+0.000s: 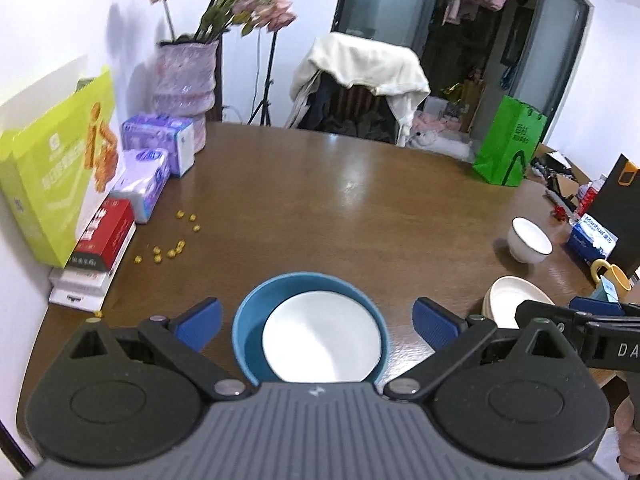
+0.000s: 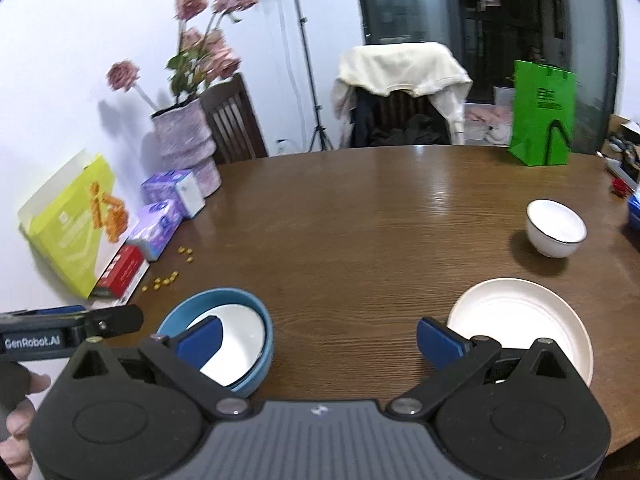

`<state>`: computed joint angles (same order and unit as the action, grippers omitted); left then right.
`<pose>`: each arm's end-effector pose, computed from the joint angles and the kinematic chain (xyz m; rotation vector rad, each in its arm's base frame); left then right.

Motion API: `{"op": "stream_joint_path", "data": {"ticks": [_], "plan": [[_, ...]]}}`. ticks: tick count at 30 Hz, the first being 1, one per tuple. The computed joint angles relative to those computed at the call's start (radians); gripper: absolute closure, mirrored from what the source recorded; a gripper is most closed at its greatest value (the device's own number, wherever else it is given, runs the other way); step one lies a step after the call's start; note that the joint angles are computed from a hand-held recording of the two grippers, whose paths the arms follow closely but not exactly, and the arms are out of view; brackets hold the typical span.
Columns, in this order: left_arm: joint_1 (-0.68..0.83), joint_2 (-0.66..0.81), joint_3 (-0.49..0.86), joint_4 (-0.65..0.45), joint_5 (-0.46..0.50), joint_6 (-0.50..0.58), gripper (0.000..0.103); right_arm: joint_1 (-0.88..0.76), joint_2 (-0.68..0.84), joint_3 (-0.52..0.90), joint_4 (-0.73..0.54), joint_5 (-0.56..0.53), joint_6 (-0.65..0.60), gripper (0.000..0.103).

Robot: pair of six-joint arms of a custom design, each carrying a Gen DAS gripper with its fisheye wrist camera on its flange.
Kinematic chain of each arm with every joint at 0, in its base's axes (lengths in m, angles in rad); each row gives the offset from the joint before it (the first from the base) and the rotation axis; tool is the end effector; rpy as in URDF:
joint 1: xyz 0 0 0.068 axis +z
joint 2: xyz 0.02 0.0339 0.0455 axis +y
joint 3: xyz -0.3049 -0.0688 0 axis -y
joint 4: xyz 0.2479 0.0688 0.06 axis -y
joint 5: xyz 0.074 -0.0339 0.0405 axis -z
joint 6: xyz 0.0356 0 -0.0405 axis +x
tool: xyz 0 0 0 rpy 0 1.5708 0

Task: Organize plates and bowls
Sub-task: 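Pull both open tools back away from the nested bowls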

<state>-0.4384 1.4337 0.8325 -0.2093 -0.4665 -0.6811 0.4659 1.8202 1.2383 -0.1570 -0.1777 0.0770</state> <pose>0.2690 -0.1084 0.2481 -0.4875 2.2220 -0.0246 0.3688 0.1925 0.2494 -0.5430 2.2802 0.4784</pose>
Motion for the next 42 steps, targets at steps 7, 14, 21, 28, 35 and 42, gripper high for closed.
{"op": "stream_joint_path", "data": {"ticks": [7,14,21,28,35,42], "plan": [[-0.055,0.020,0.021,0.062,-0.042,0.042,0.000,-0.026,-0.043,-0.049,0.051,0.020,0.025,0.000],[-0.085,0.050,0.054,0.097,-0.055,0.062,0.000,-0.068,-0.056,-0.060,0.060,-0.012,0.039,0.000],[-0.113,0.109,0.114,0.111,-0.055,0.069,0.000,-0.123,-0.057,-0.061,0.071,-0.066,0.025,0.000],[-0.126,0.179,0.182,0.133,-0.035,0.081,0.000,-0.180,-0.042,-0.042,0.053,-0.089,0.011,0.000],[-0.121,0.250,0.262,0.137,-0.010,0.092,0.000,-0.238,-0.001,0.007,0.041,-0.100,0.010,0.000],[-0.117,0.330,0.344,0.148,0.041,0.105,0.000,-0.280,0.041,0.060,0.029,-0.101,-0.012,0.000]]}}
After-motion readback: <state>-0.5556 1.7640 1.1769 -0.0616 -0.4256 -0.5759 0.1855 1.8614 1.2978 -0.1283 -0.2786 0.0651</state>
